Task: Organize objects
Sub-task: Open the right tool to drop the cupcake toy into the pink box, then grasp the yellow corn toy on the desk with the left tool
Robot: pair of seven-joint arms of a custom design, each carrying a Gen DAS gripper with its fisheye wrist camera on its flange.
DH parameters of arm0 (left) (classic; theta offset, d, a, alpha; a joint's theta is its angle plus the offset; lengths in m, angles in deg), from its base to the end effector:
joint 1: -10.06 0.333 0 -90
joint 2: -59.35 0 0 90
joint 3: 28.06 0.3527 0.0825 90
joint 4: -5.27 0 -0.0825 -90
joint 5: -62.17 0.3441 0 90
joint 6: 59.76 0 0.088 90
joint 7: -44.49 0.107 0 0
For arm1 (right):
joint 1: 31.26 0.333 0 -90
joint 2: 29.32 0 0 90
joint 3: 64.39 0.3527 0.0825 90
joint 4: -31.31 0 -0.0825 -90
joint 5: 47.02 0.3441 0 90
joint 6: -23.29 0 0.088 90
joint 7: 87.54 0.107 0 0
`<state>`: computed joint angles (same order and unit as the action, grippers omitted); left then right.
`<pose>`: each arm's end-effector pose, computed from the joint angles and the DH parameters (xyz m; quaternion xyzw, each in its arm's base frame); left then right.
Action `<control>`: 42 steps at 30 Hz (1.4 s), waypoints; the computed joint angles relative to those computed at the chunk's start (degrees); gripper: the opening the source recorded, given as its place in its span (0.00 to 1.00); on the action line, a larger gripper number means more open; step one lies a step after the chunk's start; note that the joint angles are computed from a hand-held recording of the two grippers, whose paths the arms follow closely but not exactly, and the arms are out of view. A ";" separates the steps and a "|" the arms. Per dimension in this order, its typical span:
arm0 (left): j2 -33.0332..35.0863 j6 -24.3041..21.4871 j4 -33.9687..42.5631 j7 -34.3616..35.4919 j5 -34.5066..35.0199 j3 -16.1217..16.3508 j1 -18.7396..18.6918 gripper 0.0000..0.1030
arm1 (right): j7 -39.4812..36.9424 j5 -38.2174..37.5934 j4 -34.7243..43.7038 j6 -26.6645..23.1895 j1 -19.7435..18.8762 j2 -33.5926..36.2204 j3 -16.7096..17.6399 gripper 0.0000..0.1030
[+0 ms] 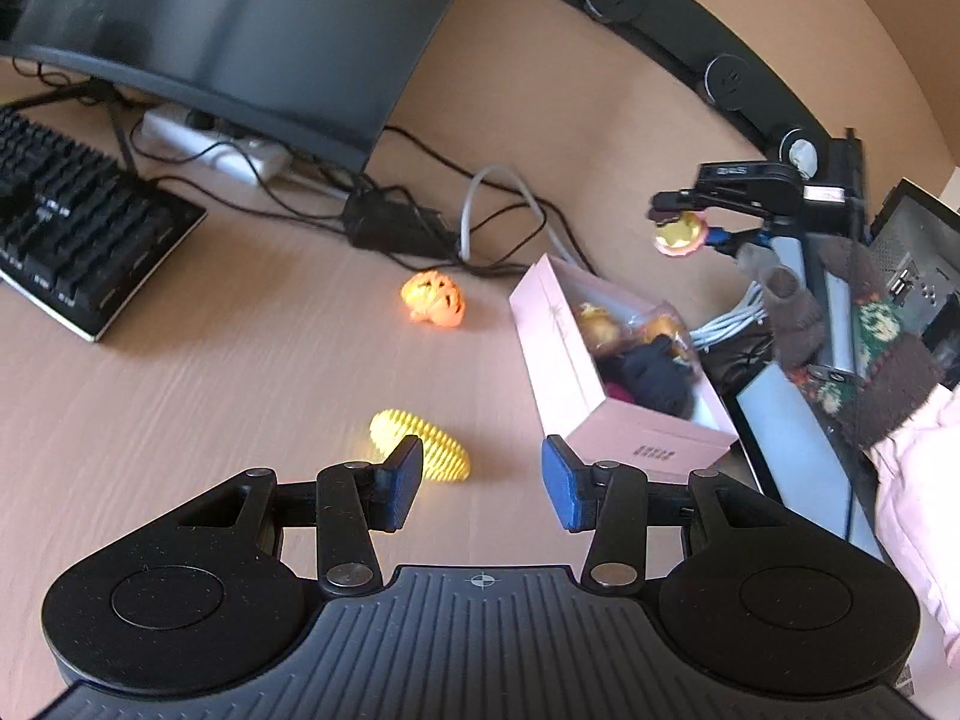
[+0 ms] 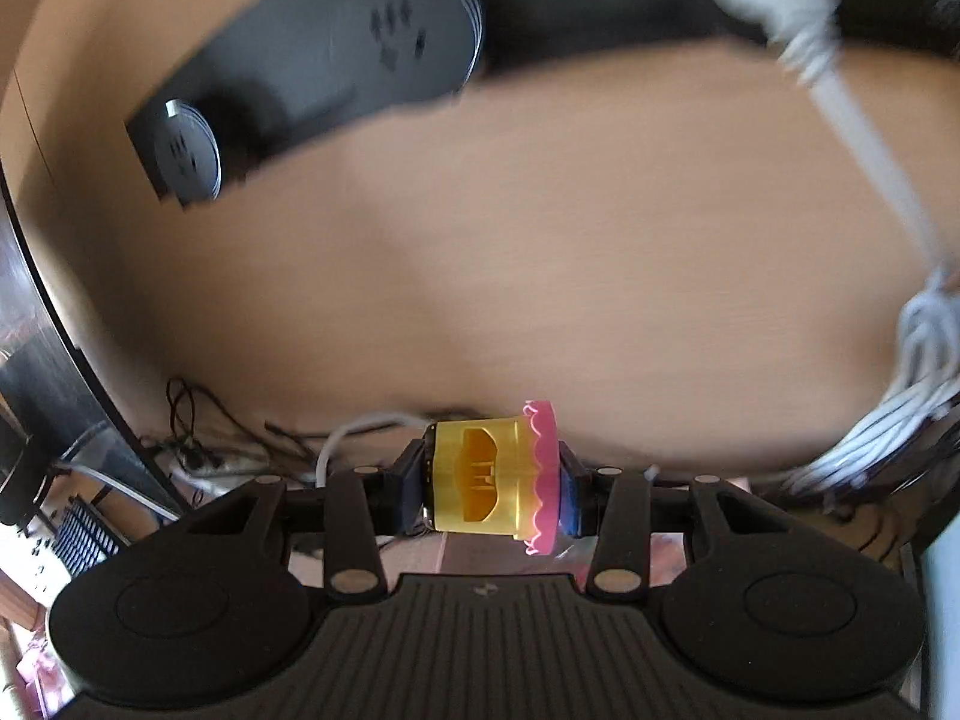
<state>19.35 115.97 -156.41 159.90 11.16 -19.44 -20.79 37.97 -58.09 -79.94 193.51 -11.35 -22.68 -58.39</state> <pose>0.3034 -0.0483 0.5204 -0.6377 0.6110 -0.4592 0.0955 0.5383 0.2722 0.5894 -0.6341 0.6340 -0.1583 0.4133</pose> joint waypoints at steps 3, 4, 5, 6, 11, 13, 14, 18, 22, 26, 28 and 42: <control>-1.02 -1.51 -0.68 0.14 0.71 0.17 1.22 0.46 | 0.09 0.27 2.33 -1.81 0.50 2.67 0.31 0.41; -1.09 -2.25 -0.73 0.09 1.14 -0.06 2.07 0.46 | 0.64 -0.51 2.79 -1.97 0.88 3.15 -0.05 0.47; -1.30 -3.13 -0.96 0.07 1.67 -0.37 3.16 0.46 | 2.43 -2.26 3.16 -2.25 1.68 3.39 -1.00 0.62; -1.23 -3.83 -1.04 0.14 2.05 -0.61 4.02 0.46 | 4.70 -4.43 2.81 -1.42 2.46 3.19 -2.08 0.67; 1.57 -7.46 -0.51 -1.38 4.50 -4.01 10.03 0.46 | 17.25 -19.19 -0.66 0.50 5.17 -0.80 -6.09 0.71; 2.95 -7.22 -0.01 -1.20 4.62 -4.75 10.68 0.46 | 23.43 -27.28 -1.92 -0.44 5.46 -2.84 -6.41 0.76; 3.63 -6.66 0.31 -0.25 4.12 -4.33 9.93 0.46 | 26.38 -31.36 -3.10 -0.78 5.34 -4.17 -6.20 0.77; 6.39 -4.70 2.16 6.88 2.79 -1.86 5.95 0.46 | 32.03 -40.12 -9.07 -2.68 3.69 -9.53 -2.77 0.82; 10.55 -5.26 5.65 13.96 3.51 -1.19 5.11 0.46 | 29.15 -38.59 -17.28 -4.74 3.09 -15.79 1.29 0.84; 14.89 -9.73 10.73 25.85 2.31 1.96 2.91 0.47 | 27.16 -37.09 -24.90 -7.98 3.11 -21.36 6.12 0.87; 17.11 -13.49 13.32 33.04 5.13 2.63 3.54 0.48 | 25.08 -34.08 -28.24 -9.18 4.12 -23.63 7.23 0.87; 27.03 -23.76 20.65 49.41 9.31 -3.27 12.10 0.49 | 26.06 -21.72 -39.16 -14.85 5.64 -32.92 11.45 0.93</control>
<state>46.38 92.22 -135.76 209.30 20.47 -22.71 -8.69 64.03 -79.81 -119.11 178.67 -5.71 -55.60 -46.95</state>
